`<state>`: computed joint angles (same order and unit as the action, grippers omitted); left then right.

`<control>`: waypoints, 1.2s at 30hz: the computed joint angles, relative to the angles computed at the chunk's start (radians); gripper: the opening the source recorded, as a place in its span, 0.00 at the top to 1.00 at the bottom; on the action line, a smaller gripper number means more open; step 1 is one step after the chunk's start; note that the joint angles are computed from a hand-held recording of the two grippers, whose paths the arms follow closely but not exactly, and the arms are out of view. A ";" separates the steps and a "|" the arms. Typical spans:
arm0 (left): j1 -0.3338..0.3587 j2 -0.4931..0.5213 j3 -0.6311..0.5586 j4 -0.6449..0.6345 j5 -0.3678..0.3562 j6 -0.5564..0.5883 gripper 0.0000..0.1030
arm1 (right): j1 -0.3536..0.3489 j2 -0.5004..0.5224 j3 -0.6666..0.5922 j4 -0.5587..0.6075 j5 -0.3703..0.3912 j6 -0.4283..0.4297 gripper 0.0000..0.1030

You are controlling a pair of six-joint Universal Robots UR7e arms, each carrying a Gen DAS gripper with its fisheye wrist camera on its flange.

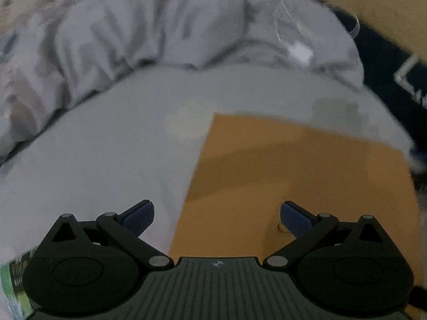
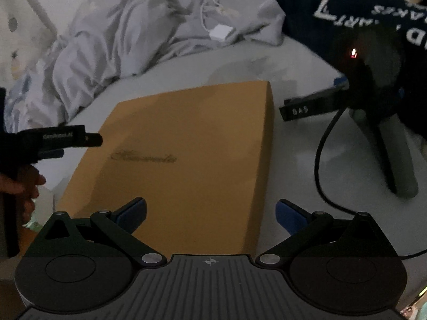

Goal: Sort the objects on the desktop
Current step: 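Move the left gripper toward the flat orange box while the right gripper approaches it too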

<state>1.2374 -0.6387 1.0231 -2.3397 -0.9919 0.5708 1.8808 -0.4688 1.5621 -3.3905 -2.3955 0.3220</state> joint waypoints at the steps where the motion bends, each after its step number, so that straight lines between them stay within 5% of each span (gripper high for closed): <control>1: 0.001 0.019 -0.033 0.041 0.013 -0.007 0.00 | -0.003 0.003 -0.002 -0.001 0.002 0.004 0.00; 9: 0.018 0.068 -0.158 0.245 -0.030 -0.099 0.00 | -0.028 0.020 -0.027 0.027 0.028 0.025 0.00; 13: 0.012 0.051 -0.089 0.137 -0.014 -0.088 0.00 | -0.028 0.031 -0.052 0.081 0.029 0.054 0.00; 20: 0.008 0.039 -0.072 0.126 -0.022 -0.056 0.01 | -0.017 0.042 -0.095 0.170 -0.014 0.093 0.00; 21: 0.011 0.035 -0.085 0.171 -0.082 -0.038 0.10 | -0.016 0.039 -0.096 0.179 -0.011 0.094 0.00; 23: 0.008 0.008 -0.087 0.321 -0.238 -0.080 0.46 | -0.018 0.029 -0.087 0.166 0.063 0.055 0.00; 26: -0.029 -0.021 0.005 0.262 -0.184 -0.032 0.28 | 0.009 0.056 -0.117 0.099 0.109 -0.075 0.03; 28: -0.051 -0.031 0.059 0.182 -0.129 -0.006 0.19 | 0.036 0.084 -0.163 0.097 0.036 -0.145 0.01; 31: -0.015 -0.020 -0.006 0.165 -0.152 -0.089 0.02 | 0.036 0.066 -0.145 0.115 0.023 -0.114 0.00; 36: 0.013 0.018 -0.097 0.118 -0.073 -0.024 0.00 | 0.010 0.033 -0.092 0.120 0.047 -0.001 0.00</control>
<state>1.2502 -0.6206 0.9259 -2.2217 -1.0650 0.5468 1.8908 -0.4360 1.4701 -3.2709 -2.3488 0.3207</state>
